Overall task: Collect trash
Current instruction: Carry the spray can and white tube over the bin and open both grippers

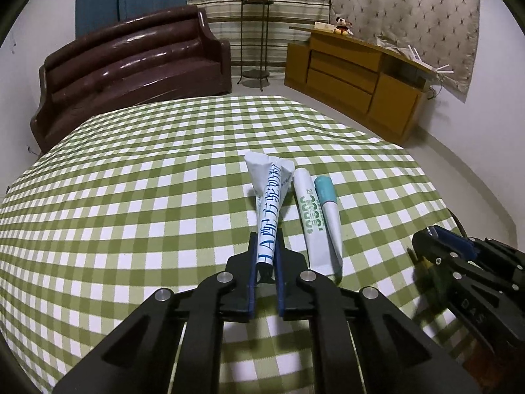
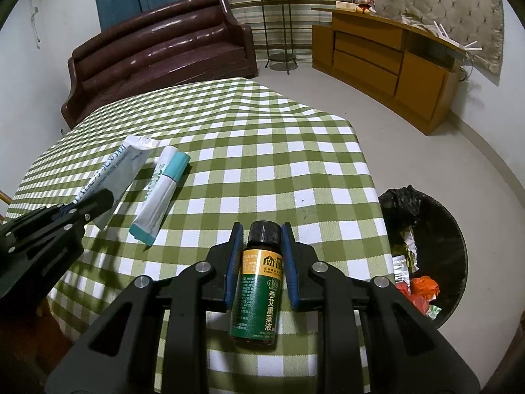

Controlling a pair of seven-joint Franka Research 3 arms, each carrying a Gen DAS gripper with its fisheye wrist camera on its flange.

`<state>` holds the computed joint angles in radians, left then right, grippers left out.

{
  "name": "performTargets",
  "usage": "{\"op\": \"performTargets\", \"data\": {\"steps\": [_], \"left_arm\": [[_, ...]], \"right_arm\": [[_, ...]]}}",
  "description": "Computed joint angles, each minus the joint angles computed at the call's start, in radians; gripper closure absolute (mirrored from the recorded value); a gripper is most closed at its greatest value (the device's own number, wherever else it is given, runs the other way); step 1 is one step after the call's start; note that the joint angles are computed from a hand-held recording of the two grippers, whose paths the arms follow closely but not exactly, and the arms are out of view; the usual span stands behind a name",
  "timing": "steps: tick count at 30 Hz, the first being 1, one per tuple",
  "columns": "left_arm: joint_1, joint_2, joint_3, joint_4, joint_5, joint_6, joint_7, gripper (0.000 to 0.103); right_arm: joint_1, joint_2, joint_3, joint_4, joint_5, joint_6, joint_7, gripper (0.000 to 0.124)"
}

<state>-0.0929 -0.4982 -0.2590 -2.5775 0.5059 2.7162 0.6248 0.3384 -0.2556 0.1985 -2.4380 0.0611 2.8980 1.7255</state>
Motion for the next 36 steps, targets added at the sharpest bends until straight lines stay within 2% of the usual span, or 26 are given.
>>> {"op": "performTargets", "data": {"steps": [11, 19, 28, 36], "left_arm": [[-0.038, -0.130, -0.014, -0.063, -0.021, -0.028, -0.018, 0.094], [-0.065, -0.141, -0.048, -0.034, -0.023, -0.021, -0.033, 0.094], [-0.078, -0.027, -0.108, 0.068, 0.023, 0.014, -0.080, 0.094], [-0.083, 0.127, -0.156, 0.195, 0.127, 0.023, -0.151, 0.094]], "right_arm": [[-0.001, -0.094, -0.003, -0.067, 0.025, 0.020, -0.018, 0.101], [-0.038, -0.176, -0.003, -0.118, 0.035, 0.016, -0.031, 0.101], [-0.131, -0.254, -0.015, -0.170, 0.021, 0.020, -0.041, 0.101], [-0.200, -0.268, -0.043, -0.193, 0.025, 0.035, -0.066, 0.101]]}}
